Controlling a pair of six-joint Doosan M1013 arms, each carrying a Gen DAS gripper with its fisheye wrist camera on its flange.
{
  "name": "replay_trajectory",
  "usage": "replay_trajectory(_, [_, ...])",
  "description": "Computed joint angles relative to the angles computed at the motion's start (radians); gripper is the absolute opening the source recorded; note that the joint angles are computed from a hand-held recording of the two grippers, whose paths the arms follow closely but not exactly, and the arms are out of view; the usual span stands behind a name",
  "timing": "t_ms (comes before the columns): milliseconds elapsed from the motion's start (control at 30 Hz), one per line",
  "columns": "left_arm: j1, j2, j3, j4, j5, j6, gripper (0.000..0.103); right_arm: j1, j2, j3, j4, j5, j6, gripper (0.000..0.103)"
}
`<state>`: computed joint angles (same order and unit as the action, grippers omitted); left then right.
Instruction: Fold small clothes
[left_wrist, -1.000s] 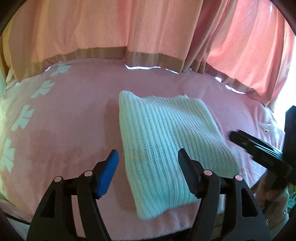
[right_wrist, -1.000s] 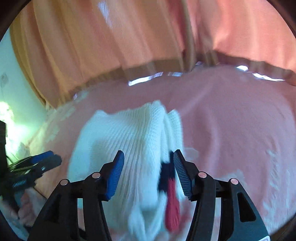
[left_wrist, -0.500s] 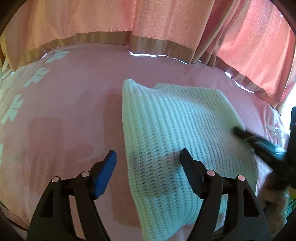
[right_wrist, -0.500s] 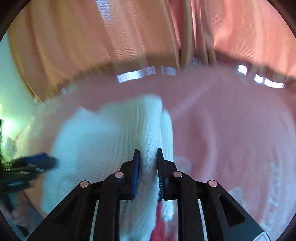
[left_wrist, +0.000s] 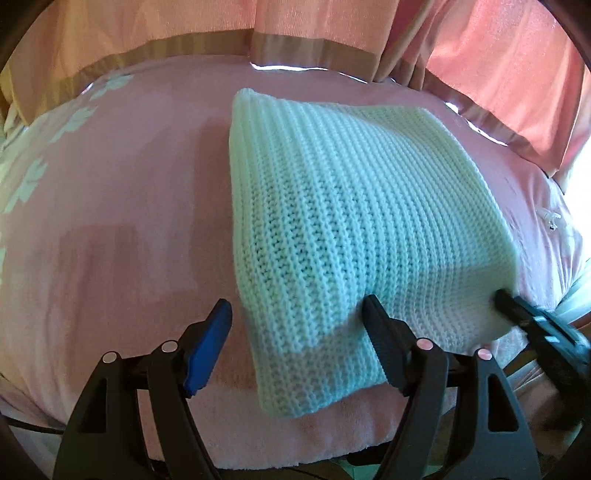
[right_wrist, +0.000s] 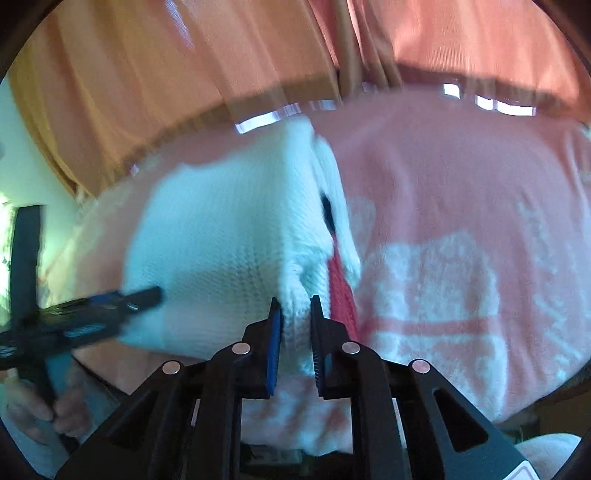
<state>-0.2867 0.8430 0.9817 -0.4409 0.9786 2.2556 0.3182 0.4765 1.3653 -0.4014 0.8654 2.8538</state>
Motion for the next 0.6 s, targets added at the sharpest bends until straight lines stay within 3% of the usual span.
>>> replay_trajectory(100, [-0.004,-0.015,0.023,0.01,-0.037,0.005,0.071,0.006,0.03,-0.033,0.024,0.08,-0.074,0.013])
replay_trajectory(167, [-0.007,-0.023,0.036,0.022,-0.05,0.004,0.071,-0.004,0.031,-0.006,0.073,0.055,-0.06,0.014])
replay_trajectory(200, [-0.009,-0.027,0.042,0.034,-0.054,-0.001,0.072,0.0,0.02,0.009,0.055,0.036,-0.02,0.018])
replay_trajectory(267, [-0.008,-0.033,0.049,0.039,-0.048,-0.004,0.083,0.006,0.003,0.026,0.018,0.023,0.034,0.047])
replay_trajectory(300, [-0.006,-0.035,0.052,0.037,-0.044,-0.006,0.086,0.006,0.003,0.024,0.01,0.026,0.041,0.052])
replay_trajectory(400, [-0.002,-0.027,0.047,0.031,-0.014,-0.029,0.089,-0.01,0.012,0.029,0.072,-0.008,0.002,0.054])
replay_trajectory(467, [0.007,0.003,0.003,-0.003,0.075,-0.055,0.088,-0.024,0.015,0.04,0.117,-0.053,-0.005,0.058])
replay_trajectory(500, [0.017,0.034,-0.04,-0.047,0.154,-0.076,0.084,-0.031,0.021,0.037,0.134,-0.066,0.0,0.058])
replay_trajectory(533, [0.024,0.056,-0.07,-0.079,0.209,-0.083,0.061,-0.034,0.023,0.038,0.139,-0.079,0.005,0.055])
replay_trajectory(600, [0.031,0.074,-0.1,-0.114,0.247,-0.062,0.034,-0.037,0.023,0.043,0.14,-0.111,0.015,0.026])
